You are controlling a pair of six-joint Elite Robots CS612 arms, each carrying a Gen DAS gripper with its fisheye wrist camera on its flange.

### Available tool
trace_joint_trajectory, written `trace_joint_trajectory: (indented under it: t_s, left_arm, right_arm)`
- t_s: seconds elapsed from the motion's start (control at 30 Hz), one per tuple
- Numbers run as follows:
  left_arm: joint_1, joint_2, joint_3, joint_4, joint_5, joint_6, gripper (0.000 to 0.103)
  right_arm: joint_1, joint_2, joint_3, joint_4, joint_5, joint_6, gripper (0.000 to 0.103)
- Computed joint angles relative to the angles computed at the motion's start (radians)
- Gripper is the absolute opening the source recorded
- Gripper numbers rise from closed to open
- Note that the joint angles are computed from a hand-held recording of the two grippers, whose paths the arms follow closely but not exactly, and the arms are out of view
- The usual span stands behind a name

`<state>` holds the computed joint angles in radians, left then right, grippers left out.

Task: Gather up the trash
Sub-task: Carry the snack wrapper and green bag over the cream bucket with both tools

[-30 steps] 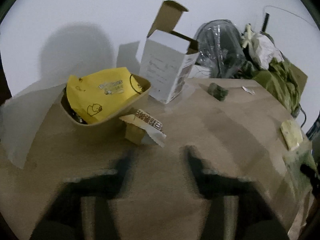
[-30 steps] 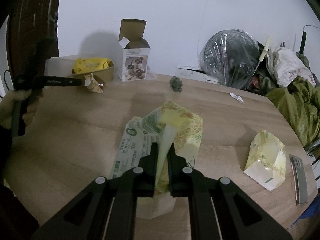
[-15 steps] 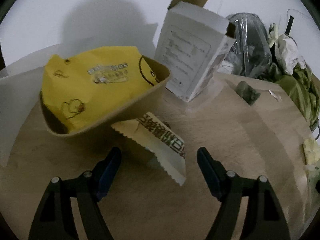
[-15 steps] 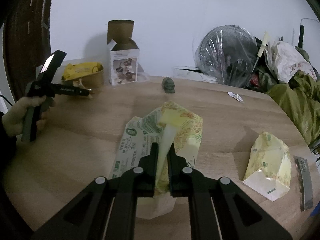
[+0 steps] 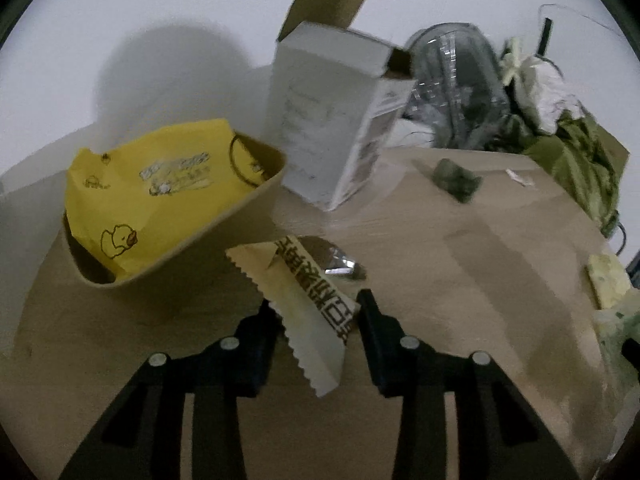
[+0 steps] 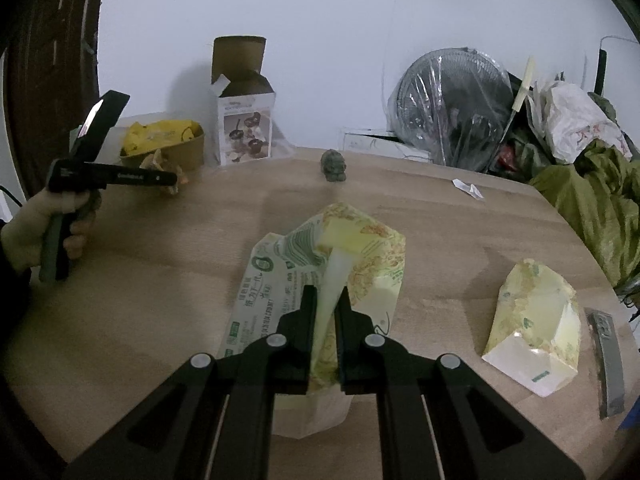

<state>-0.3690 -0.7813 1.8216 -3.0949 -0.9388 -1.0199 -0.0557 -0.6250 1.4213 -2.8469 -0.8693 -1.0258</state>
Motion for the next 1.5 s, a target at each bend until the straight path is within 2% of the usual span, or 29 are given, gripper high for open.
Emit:
trace_joint_trajectory:
  t_s: [0.23, 0.57, 0.83, 0.97, 1.5]
  left_arm:
    - [-0.046, -0.021, 0.036, -0.091, 0.015, 0.070, 0.038]
    - [-0.118, -0.040, 0.055, -0.158, -0.002, 0.210, 0.038]
    - [-0.162, -0.030, 0.034, -0.210, -0.027, 0.305, 0.038]
    - [-0.183, -0.015, 0.008, -0.191, -0.016, 0.349, 0.038]
    - [-0.221, 0.047, -0.094, -0.229, -0.178, 0.494, 0.038]
  right_arm:
    - [-0.018, -0.034, 0.064, -0.055, 0.004, 0.003, 0.008]
    - [-0.051, -0.082, 0.162, -0.132, 0.002, 0.011, 0.008]
    - [-0.087, -0.107, 0.220, -0.187, 0.009, 0.030, 0.008]
    - [-0.105, -0.114, 0.243, -0.207, 0.010, 0.039, 0.008]
    - [-0.182, -0.127, 0.300, -0.294, -0.021, 0.118, 0.008]
